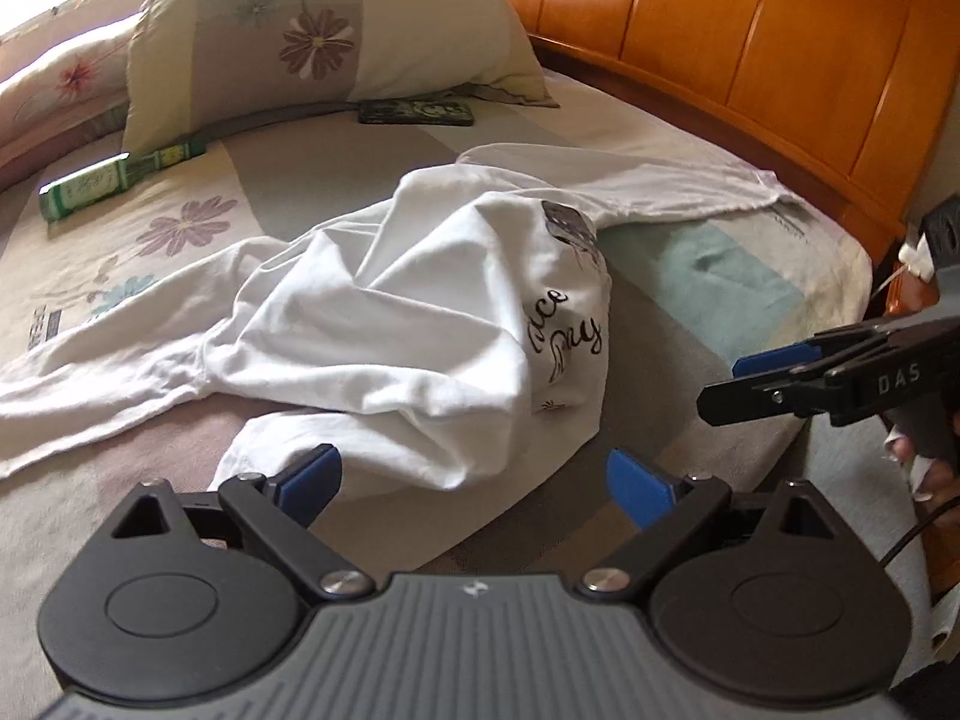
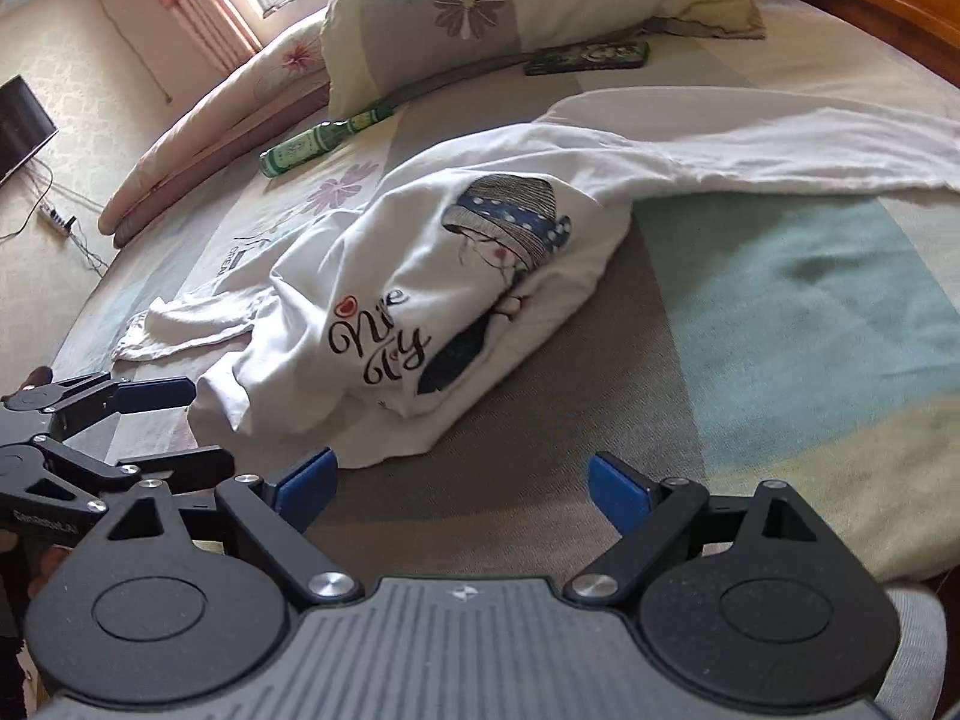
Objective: Fold clothes
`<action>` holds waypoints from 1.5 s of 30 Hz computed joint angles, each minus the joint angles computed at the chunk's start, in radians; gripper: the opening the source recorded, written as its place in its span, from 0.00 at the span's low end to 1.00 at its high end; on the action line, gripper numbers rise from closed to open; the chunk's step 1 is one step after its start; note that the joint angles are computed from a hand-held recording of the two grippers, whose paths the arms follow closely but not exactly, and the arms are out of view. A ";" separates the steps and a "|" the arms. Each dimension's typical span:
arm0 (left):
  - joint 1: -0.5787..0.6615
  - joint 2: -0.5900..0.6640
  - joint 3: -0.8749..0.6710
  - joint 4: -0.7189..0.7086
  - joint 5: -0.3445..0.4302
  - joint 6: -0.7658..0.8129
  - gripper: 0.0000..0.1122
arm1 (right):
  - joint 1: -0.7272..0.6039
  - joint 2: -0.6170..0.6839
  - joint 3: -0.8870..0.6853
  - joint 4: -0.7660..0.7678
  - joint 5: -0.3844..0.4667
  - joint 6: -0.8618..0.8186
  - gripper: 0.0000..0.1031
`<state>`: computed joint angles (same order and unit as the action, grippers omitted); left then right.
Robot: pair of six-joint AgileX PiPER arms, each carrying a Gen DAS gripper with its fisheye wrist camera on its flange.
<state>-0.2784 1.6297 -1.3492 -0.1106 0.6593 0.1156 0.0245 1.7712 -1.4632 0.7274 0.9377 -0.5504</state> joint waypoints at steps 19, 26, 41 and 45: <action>0.178 0.464 -0.634 0.207 0.199 -0.168 0.85 | -0.010 0.103 -0.074 0.044 0.026 -0.033 0.91; 0.210 0.260 -0.418 -0.046 0.184 0.024 0.85 | 0.000 0.096 -0.033 0.052 -0.026 -0.102 0.91; 0.052 0.561 -0.796 -0.431 0.528 0.170 0.87 | 0.001 -0.012 0.142 0.117 -0.093 -0.253 0.98; 0.056 0.604 -0.860 -0.331 0.450 0.096 0.86 | -0.019 -0.024 0.172 0.155 -0.073 -0.310 0.98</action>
